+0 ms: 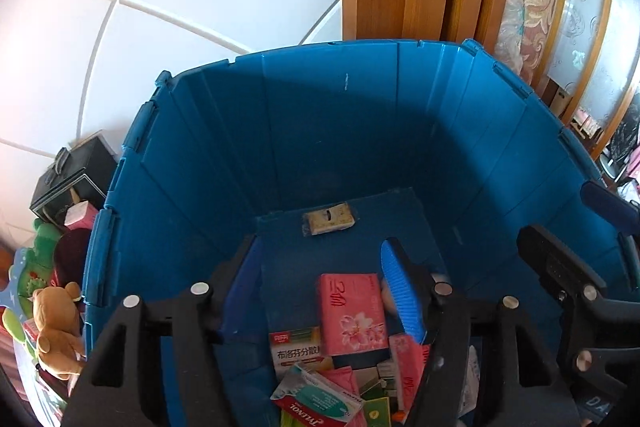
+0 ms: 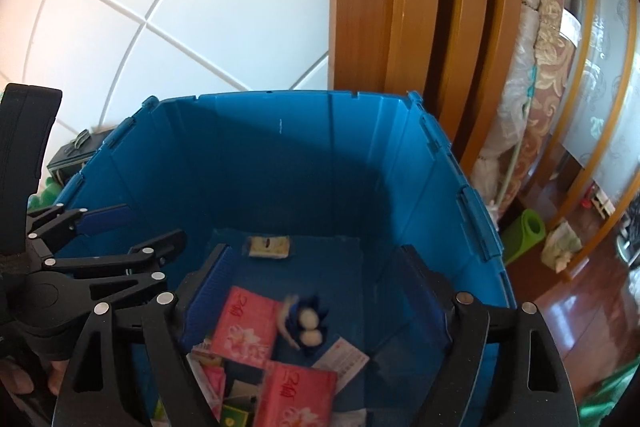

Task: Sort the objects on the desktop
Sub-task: 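Carry the packet and plush bear into the crate and release them, then withdraw both tools from the crate back toward the pile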

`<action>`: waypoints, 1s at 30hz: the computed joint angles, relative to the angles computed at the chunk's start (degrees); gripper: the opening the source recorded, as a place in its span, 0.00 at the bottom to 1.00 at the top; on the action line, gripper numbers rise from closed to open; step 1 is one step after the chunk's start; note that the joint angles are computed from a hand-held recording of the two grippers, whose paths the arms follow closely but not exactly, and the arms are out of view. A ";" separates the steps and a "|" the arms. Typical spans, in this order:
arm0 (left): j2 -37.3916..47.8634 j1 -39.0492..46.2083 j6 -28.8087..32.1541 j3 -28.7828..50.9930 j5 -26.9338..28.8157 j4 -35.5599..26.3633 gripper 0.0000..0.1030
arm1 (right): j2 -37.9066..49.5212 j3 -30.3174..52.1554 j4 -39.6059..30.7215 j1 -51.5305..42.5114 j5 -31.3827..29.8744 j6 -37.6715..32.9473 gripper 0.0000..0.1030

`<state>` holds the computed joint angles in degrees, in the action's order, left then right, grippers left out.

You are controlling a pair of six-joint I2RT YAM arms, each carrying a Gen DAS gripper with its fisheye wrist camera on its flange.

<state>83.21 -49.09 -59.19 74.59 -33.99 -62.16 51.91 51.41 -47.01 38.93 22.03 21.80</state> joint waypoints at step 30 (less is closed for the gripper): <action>-2.68 -6.13 -10.96 1.24 7.36 -12.86 0.59 | 10.40 1.89 -8.27 -3.00 -5.54 1.81 1.00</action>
<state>80.53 -55.23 -70.15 75.84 -26.63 -75.02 62.32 53.30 -55.28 35.93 16.49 23.61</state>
